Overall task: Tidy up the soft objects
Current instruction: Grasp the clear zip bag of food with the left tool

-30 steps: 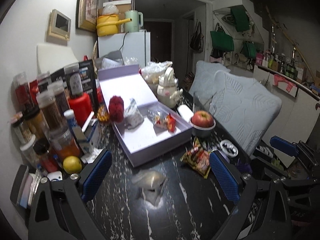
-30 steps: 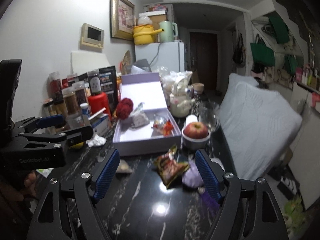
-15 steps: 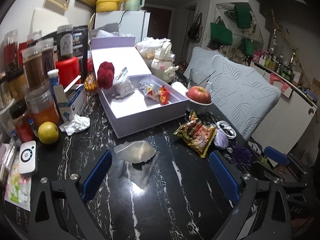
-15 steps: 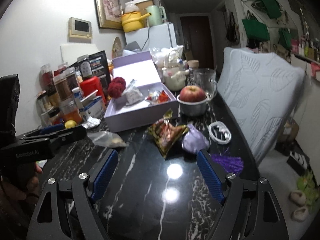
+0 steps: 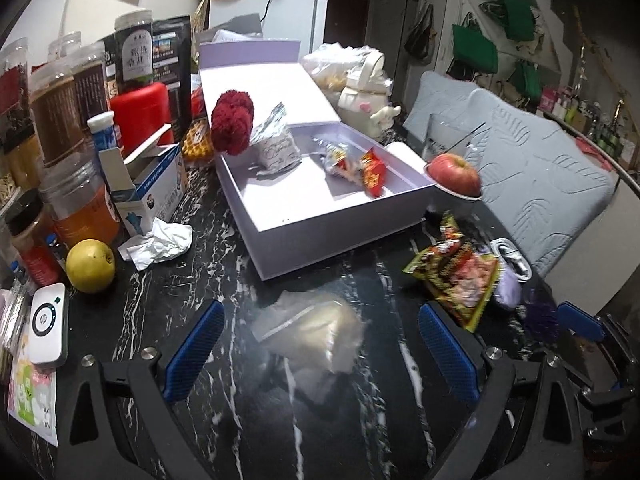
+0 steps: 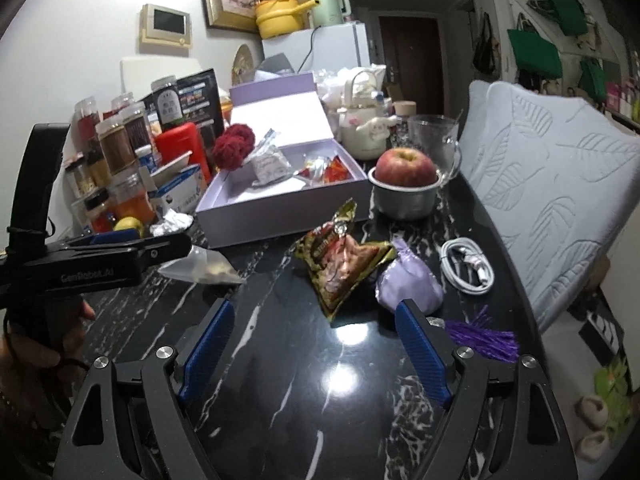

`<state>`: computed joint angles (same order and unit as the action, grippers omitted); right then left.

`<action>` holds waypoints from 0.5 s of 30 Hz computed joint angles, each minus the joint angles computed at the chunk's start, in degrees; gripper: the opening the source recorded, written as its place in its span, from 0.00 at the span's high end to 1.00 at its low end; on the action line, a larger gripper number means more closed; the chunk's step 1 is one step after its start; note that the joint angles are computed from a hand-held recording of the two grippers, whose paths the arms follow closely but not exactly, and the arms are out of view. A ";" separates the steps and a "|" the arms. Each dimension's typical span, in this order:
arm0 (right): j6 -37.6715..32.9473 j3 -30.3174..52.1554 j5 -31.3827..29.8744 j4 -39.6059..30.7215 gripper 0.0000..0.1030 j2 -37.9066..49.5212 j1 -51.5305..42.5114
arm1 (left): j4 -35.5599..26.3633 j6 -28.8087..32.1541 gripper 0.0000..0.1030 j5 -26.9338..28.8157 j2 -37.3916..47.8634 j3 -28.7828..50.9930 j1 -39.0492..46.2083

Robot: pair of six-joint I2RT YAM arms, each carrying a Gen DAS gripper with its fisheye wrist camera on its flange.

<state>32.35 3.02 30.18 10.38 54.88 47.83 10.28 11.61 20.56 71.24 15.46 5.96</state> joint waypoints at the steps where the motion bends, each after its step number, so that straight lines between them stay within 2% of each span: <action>1: -0.60 0.09 -1.55 1.85 0.19 1.98 -1.45 | 0.89 0.24 0.03 -0.18 2.43 1.01 -0.13; 4: -2.32 0.48 -5.74 6.38 0.19 6.81 -5.60 | 1.42 1.36 0.03 0.49 7.00 3.71 -0.37; 10: -3.83 0.95 -8.14 10.36 0.19 11.67 -8.91 | 5.31 2.81 0.03 -1.93 17.52 7.68 -1.93; 15: -4.16 1.36 -9.28 10.51 0.19 13.12 -10.54 | 2.27 4.39 0.03 -0.99 26.40 12.44 -1.33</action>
